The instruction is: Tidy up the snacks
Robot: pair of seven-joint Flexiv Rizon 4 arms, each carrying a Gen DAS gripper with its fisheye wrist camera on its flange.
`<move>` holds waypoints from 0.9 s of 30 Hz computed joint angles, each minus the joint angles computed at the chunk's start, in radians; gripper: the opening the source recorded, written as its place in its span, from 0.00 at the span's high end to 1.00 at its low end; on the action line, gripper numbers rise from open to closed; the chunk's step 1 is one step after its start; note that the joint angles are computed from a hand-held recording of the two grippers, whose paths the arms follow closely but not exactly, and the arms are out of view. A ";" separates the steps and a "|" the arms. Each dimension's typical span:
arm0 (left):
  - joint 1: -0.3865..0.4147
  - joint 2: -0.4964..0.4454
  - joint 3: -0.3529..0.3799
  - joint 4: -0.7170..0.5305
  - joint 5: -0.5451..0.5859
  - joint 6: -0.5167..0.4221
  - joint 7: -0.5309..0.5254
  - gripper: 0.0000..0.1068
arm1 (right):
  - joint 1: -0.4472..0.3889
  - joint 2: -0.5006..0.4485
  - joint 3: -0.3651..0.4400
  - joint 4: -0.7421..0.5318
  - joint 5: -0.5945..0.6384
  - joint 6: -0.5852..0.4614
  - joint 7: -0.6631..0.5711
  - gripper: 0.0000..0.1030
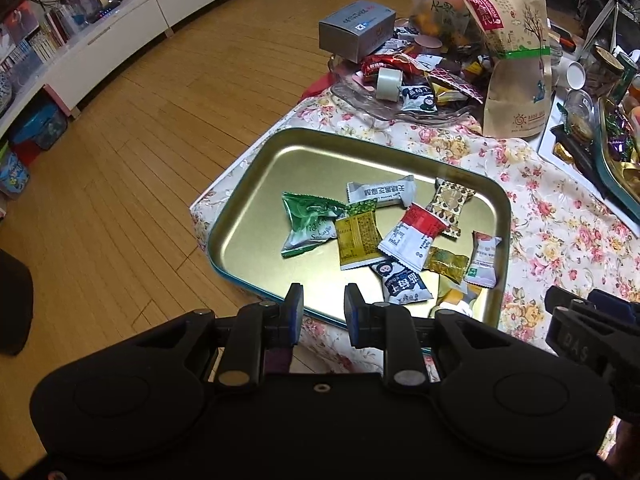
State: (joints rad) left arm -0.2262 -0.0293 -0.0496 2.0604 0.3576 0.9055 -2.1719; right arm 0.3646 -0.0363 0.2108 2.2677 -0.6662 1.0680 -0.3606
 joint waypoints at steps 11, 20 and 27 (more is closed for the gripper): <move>0.002 -0.008 0.002 0.008 -0.040 0.012 0.029 0.69 | 0.010 -0.017 0.000 -0.013 0.017 -0.017 -0.018 0.61; 0.003 -0.008 0.004 0.010 -0.046 0.014 0.029 0.69 | 0.016 -0.026 -0.001 -0.019 0.029 -0.028 -0.030 0.61; 0.000 -0.012 0.003 0.005 -0.037 0.008 0.029 0.69 | 0.016 -0.027 -0.003 -0.020 0.035 -0.025 -0.032 0.61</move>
